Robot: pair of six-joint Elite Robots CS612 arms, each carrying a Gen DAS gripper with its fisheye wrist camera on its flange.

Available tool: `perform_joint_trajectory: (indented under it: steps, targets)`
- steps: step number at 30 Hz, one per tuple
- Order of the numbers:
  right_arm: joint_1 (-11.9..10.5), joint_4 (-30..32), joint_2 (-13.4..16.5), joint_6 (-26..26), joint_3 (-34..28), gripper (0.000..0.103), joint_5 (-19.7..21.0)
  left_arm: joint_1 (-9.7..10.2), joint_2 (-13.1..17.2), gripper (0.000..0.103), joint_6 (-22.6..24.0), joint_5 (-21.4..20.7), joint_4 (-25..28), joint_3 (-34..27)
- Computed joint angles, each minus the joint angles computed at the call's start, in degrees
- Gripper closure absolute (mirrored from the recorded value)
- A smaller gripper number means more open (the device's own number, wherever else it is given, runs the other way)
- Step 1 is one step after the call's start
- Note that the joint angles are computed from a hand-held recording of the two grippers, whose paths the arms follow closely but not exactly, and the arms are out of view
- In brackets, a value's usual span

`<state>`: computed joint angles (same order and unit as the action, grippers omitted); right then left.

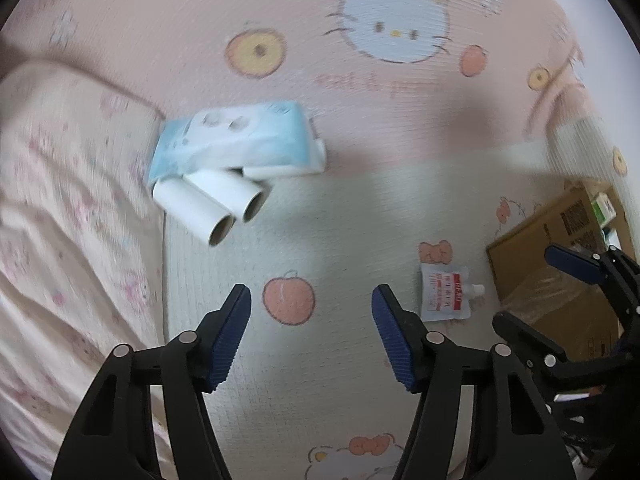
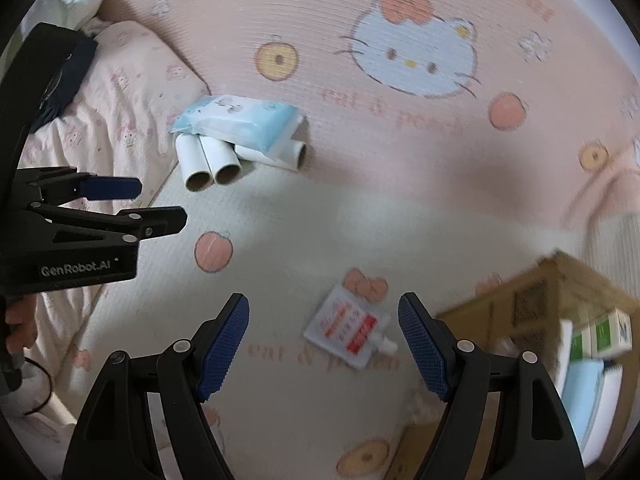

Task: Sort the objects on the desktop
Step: 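Move both tools toward the white rolls under the blue wipes pack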

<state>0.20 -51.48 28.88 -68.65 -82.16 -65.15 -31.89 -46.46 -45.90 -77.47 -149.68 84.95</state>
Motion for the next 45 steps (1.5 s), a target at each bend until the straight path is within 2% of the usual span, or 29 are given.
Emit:
perform_joint_trajectory:
  steps: [5,8,13,17,20,25,27,30,33,37,39,42,45]
  targets:
    - [-0.06,-3.76,2.59,-1.74,-1.47,0.027,3.79,0.62,0.88,0.040,0.67,-1.62,-7.60,2.38]
    - [-0.71,-3.36,3.69,-1.36,-1.62,0.027,7.64,0.79,1.84,0.042,1.17,-2.86,-14.08,3.88]
    - [-1.48,0.66,4.55,-0.78,-1.38,0.027,13.68,0.27,3.30,0.042,1.00,-1.18,-18.19,4.94]
    - [-1.11,5.69,4.53,-1.48,-0.30,0.027,17.40,0.72,3.73,0.042,-2.39,-1.65,-22.42,6.65]
    - [-0.06,4.00,5.58,-3.75,-1.22,0.027,17.26,1.23,3.72,0.043,-5.04,-0.52,-23.31,7.61]
    - [1.90,0.09,6.96,-7.77,-1.88,0.027,19.83,3.36,3.73,0.043,-10.62,-2.09,-26.47,9.40]
    - [2.87,0.71,6.57,-7.31,-0.89,0.027,19.74,4.24,3.85,0.043,-13.57,-3.08,-27.63,9.75]
    - [4.52,1.30,5.71,-3.76,1.00,0.027,18.59,5.25,4.15,0.043,-17.86,-3.26,-30.95,10.50]
    - [5.31,2.67,5.18,-3.33,1.69,0.027,18.55,6.33,4.79,0.043,-20.86,-4.80,-33.14,10.08]
    - [6.75,1.32,4.75,-1.80,1.89,0.027,14.11,7.99,5.82,0.043,-25.67,-7.70,-35.86,8.78]
    - [7.72,1.46,3.62,-2.19,3.32,0.027,11.50,8.53,6.22,0.043,-27.33,-8.22,-36.18,8.07]
    - [8.69,-1.30,3.48,-3.82,4.06,0.027,10.51,9.05,6.78,0.043,-29.54,-7.18,-34.42,6.57]
    - [9.09,-2.30,3.31,-3.43,5.38,0.027,12.10,9.44,7.33,0.043,-30.70,-7.18,-34.31,5.93]
